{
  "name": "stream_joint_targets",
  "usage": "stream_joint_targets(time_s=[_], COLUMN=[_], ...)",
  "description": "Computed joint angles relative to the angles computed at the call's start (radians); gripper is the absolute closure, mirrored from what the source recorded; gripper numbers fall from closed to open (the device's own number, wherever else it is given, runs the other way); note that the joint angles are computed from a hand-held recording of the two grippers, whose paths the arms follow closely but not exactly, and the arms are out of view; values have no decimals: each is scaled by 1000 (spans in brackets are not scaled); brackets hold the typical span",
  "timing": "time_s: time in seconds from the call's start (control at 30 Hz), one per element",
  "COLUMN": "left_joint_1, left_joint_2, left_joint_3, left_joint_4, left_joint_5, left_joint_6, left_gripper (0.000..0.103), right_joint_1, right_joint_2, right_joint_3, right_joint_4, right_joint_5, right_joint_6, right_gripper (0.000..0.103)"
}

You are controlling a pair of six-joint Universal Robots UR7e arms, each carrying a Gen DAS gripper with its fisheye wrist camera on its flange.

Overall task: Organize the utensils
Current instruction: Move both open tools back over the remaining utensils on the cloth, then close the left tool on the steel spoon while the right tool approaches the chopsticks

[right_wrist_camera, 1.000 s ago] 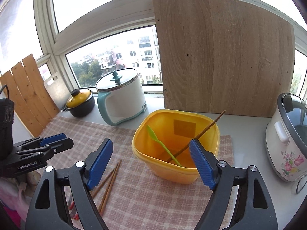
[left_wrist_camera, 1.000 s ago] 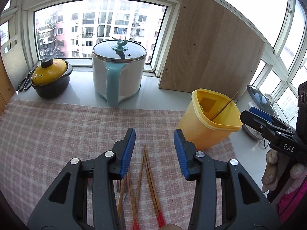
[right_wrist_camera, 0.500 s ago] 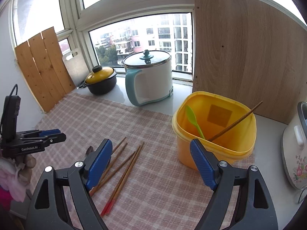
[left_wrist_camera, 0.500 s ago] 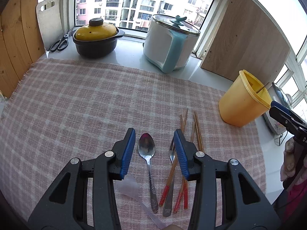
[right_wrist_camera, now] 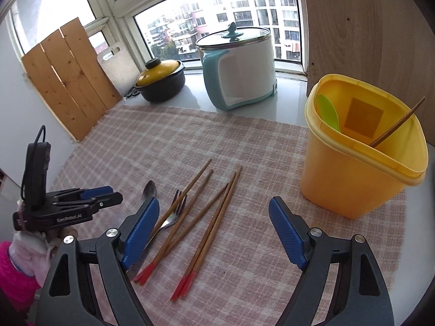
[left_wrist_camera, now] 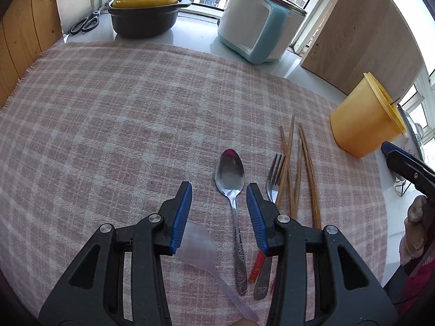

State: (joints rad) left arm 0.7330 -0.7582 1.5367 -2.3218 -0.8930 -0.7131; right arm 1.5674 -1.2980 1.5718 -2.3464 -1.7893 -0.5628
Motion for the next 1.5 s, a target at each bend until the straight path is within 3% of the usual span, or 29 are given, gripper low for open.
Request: stream_joint_targets(time_s=[0.27, 0.63, 1.0, 1.3, 1.5], left_joint_1=[27, 67, 80, 77, 70], left_joint_2=[41, 75, 97, 100, 110], left_joint_3=[-35, -69, -100, -96, -101], left_joint_4=[5, -30, -46, -51, -45], left_joint_5=[-36, -59, -60, -48, -21], left_joint_6=[39, 93, 172, 204, 233], left_gripper=[61, 61, 61, 61, 69], right_joint_1=[9, 12, 8, 7, 9], right_joint_2=[56, 134, 190, 239, 255], right_joint_3=[-48, -113, -169, -207, -216], right_joint_4=[68, 155, 211, 243, 248], right_joint_5=[4, 8, 24, 3, -5], right_joint_6=[71, 132, 162, 211, 216], right_gripper=[34, 62, 70, 70, 71])
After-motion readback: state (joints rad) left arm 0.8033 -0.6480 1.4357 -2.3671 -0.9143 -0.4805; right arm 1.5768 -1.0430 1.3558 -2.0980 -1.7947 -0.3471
